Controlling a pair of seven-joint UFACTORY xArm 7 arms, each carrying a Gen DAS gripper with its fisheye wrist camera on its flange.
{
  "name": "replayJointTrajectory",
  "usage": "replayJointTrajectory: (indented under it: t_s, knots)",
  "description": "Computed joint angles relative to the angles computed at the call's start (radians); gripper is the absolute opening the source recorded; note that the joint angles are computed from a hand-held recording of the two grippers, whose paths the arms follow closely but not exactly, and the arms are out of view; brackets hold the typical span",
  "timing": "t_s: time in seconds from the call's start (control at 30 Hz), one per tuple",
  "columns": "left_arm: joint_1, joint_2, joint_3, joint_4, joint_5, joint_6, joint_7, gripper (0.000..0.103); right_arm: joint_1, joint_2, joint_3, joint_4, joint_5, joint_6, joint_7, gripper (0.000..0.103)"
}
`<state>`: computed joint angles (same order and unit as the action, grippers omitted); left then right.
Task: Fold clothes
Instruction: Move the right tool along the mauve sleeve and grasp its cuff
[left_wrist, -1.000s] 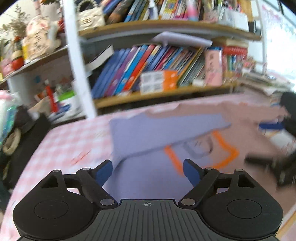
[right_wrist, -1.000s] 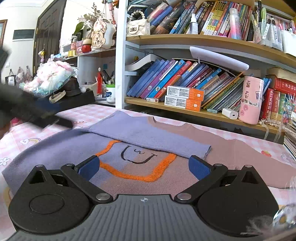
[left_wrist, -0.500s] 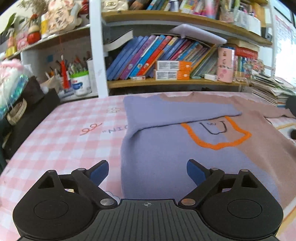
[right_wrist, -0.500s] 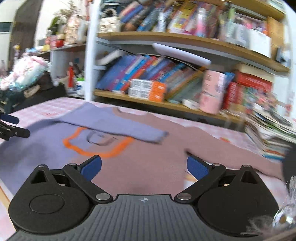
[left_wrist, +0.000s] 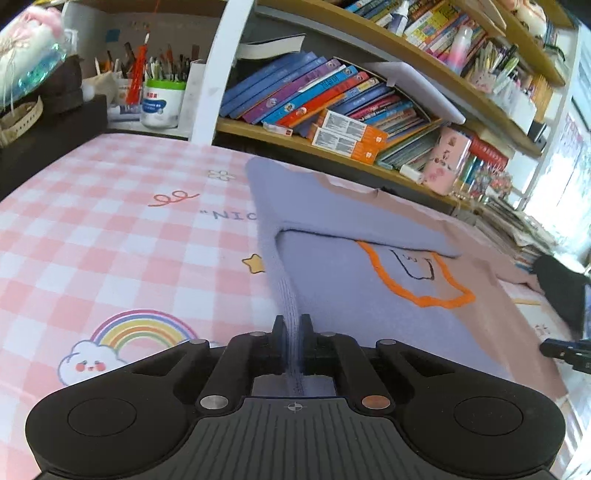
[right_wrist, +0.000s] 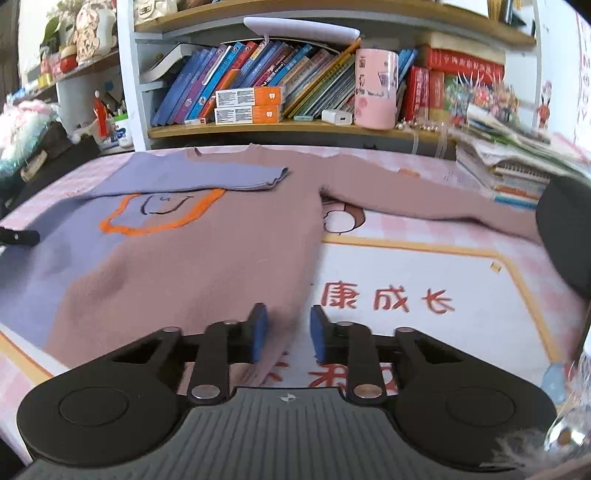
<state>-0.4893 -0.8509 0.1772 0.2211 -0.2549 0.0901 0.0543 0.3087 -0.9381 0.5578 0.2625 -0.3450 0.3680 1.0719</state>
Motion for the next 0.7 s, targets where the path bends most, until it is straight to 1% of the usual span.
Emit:
replayJointTrajectory:
  t_s: [0.03,0.1,0.17,0.27,0.43,0.5,0.57,0.6,0.63,0.67,0.7]
  knots:
    - [-0.011,-0.016,0.023,-0.006,-0.001,0.005,0.015,0.004,0.003,0.007,-0.001,0.006,0.001,0.003,-0.003,0.012]
    - [-0.001,-0.039,0.031,-0.014,-0.002,0.012,0.024,0.004,0.009,0.025,0.001,0.023,0.0,0.008,-0.013,0.01]
    - [0.045,-0.058,0.0,-0.022,0.006,0.028,0.012,0.004,0.021,0.043,0.001,0.036,-0.002,0.001,-0.026,0.009]
    - [0.093,-0.093,-0.019,-0.033,0.018,0.065,0.009,0.004,0.039,0.063,0.01,0.05,0.003,-0.006,-0.033,0.009]
    - [0.128,-0.145,-0.029,-0.05,0.021,0.122,0.012,0.004,0.037,0.087,0.038,0.084,-0.01,0.023,-0.033,0.009]
    - [0.139,-0.144,-0.044,-0.046,0.029,0.131,0.015,0.005,0.035,0.085,0.038,0.079,-0.014,0.014,-0.026,0.009]
    - [0.159,-0.138,-0.081,-0.041,0.047,0.135,0.013,0.006,0.032,0.082,0.037,0.073,-0.016,0.004,-0.018,0.01]
    - [0.175,-0.136,-0.108,-0.04,0.063,0.136,0.01,0.009,0.028,0.076,0.039,0.07,-0.019,0.003,-0.014,0.011]
    - [0.209,-0.139,-0.159,-0.039,0.087,0.133,-0.007,0.01,0.018,0.062,0.051,0.069,-0.025,0.007,-0.004,0.014]
    - [0.242,-0.144,-0.208,-0.039,0.113,0.13,-0.026,0.011,0.004,0.044,0.066,0.068,-0.034,0.014,0.01,0.028]
    - [0.275,-0.157,-0.26,-0.041,0.141,0.114,-0.051,0.014,-0.012,0.018,0.082,0.063,-0.044,0.02,0.028,0.051]
